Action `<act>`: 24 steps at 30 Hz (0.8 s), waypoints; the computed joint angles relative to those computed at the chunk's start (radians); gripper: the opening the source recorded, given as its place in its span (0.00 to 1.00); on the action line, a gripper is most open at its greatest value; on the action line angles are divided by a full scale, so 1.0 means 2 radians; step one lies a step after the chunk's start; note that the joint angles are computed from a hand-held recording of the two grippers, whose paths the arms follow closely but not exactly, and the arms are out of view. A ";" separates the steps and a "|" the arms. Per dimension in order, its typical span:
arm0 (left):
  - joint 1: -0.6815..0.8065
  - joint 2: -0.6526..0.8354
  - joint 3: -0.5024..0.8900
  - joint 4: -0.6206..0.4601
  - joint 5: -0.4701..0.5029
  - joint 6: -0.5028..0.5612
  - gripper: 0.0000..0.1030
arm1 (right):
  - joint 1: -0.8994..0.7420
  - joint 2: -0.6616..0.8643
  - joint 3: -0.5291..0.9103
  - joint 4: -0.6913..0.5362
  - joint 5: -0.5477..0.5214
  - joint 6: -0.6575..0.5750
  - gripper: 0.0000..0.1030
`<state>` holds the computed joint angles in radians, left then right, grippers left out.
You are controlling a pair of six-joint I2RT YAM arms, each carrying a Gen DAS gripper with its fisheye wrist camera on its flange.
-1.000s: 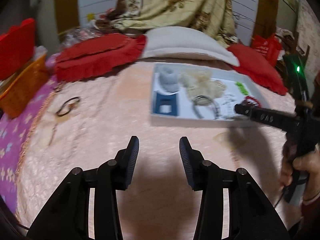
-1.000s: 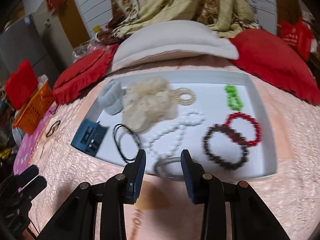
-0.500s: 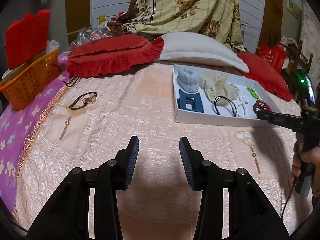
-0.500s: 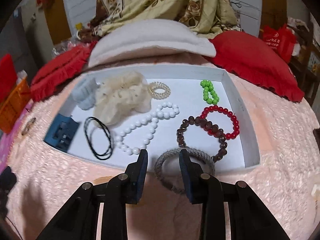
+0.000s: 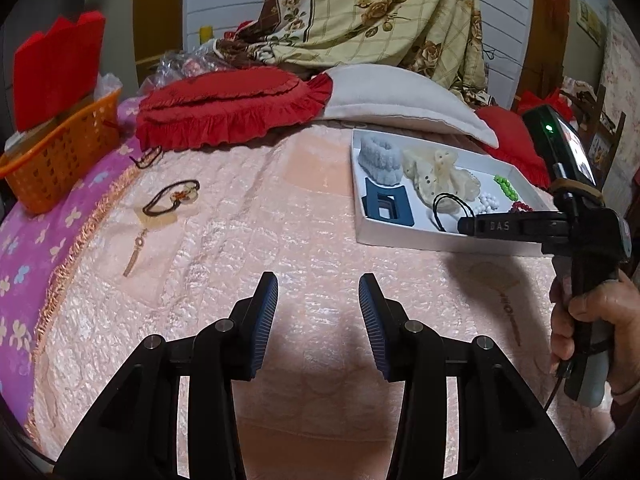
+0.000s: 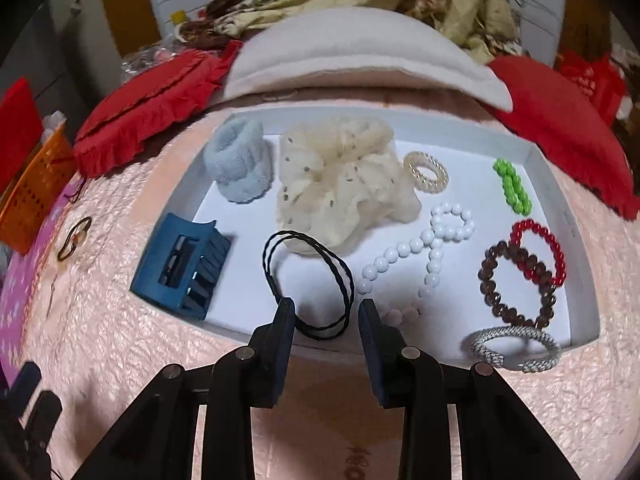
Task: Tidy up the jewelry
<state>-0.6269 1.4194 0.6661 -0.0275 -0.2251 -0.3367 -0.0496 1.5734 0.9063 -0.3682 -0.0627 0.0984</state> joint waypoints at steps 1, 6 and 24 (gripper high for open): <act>0.003 0.001 0.002 -0.002 0.005 -0.001 0.40 | -0.004 -0.001 0.000 -0.004 -0.007 0.003 0.30; 0.014 0.006 0.008 -0.011 0.025 -0.007 0.40 | 0.001 -0.029 -0.026 -0.007 -0.002 0.003 0.31; -0.001 0.033 0.018 -0.011 0.004 0.003 0.40 | -0.126 -0.051 -0.044 -0.005 -0.035 -0.069 0.31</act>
<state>-0.6295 1.4854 0.7030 -0.0487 -0.2178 -0.3314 -0.3012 1.4717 0.8180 -0.3785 -0.1326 -0.0388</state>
